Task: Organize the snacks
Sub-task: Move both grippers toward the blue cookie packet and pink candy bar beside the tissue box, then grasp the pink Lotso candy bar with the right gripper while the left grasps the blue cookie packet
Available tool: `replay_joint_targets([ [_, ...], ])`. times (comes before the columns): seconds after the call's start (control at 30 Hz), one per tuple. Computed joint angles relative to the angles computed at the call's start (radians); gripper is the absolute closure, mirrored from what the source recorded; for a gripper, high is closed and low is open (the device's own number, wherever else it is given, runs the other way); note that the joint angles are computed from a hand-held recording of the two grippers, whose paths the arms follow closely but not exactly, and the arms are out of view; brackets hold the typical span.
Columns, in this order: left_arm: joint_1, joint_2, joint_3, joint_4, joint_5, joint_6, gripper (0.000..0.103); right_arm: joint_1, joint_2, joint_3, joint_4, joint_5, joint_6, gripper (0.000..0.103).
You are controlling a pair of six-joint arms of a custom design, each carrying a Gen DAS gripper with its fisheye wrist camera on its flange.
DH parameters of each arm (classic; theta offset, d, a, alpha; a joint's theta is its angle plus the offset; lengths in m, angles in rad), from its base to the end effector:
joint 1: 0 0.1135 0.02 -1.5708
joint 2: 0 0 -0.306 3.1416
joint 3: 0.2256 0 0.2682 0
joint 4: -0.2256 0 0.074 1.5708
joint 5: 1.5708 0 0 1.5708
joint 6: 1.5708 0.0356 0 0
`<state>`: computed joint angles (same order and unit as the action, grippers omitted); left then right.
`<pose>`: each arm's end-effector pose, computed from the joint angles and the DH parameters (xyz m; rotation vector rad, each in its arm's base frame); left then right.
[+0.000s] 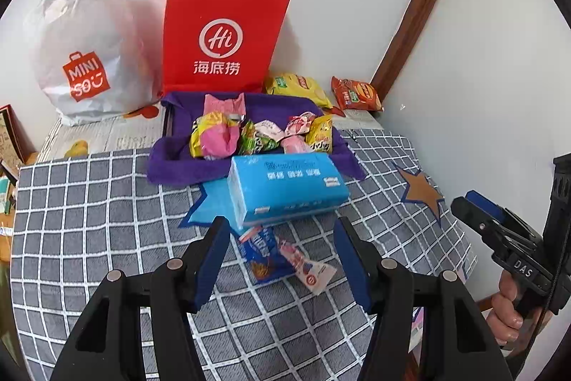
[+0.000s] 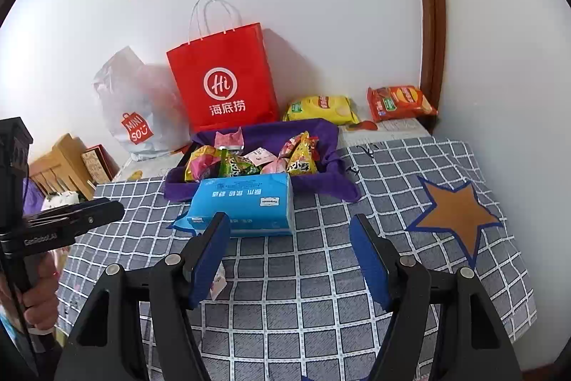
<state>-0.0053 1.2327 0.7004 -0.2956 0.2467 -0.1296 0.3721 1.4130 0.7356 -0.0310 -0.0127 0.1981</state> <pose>0.2475 -0.0100 0.2413 -0.0333 2.3959 -0.3589 0.2760 0.1082 0.2273 -0.2064 2.2894 0.3115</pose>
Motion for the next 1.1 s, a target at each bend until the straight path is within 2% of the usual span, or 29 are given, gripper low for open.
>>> replay_joint_targets([
  [0.13, 0.033, -0.009, -0.036, 0.009, 0.006, 0.013, 0.045, 0.049, 0.053, 0.009, 0.008, 0.043, -0.004, 0.044],
  [0.4, 0.111, 0.045, -0.077, 0.056, 0.035, 0.047, 0.045, 0.090, 0.227, 0.069, 0.041, -0.043, 0.025, 0.044],
  [0.47, 0.132, 0.075, -0.082, 0.068, 0.033, 0.058, 0.045, 0.117, 0.279, 0.082, 0.059, -0.034, 0.030, 0.048],
  [0.53, 0.164, 0.111, -0.087, 0.084, 0.041, 0.071, 0.045, 0.144, 0.329, 0.098, 0.073, -0.028, 0.019, 0.057],
  [0.73, 0.245, 0.197, -0.086, 0.114, 0.074, 0.099, 0.045, 0.206, 0.450, 0.164, 0.076, -0.015, -0.007, 0.070],
  [1.1, 0.271, 0.287, -0.067, 0.141, 0.117, 0.115, 0.045, 0.232, 0.637, 0.346, -0.022, -0.043, -0.042, 0.071],
])
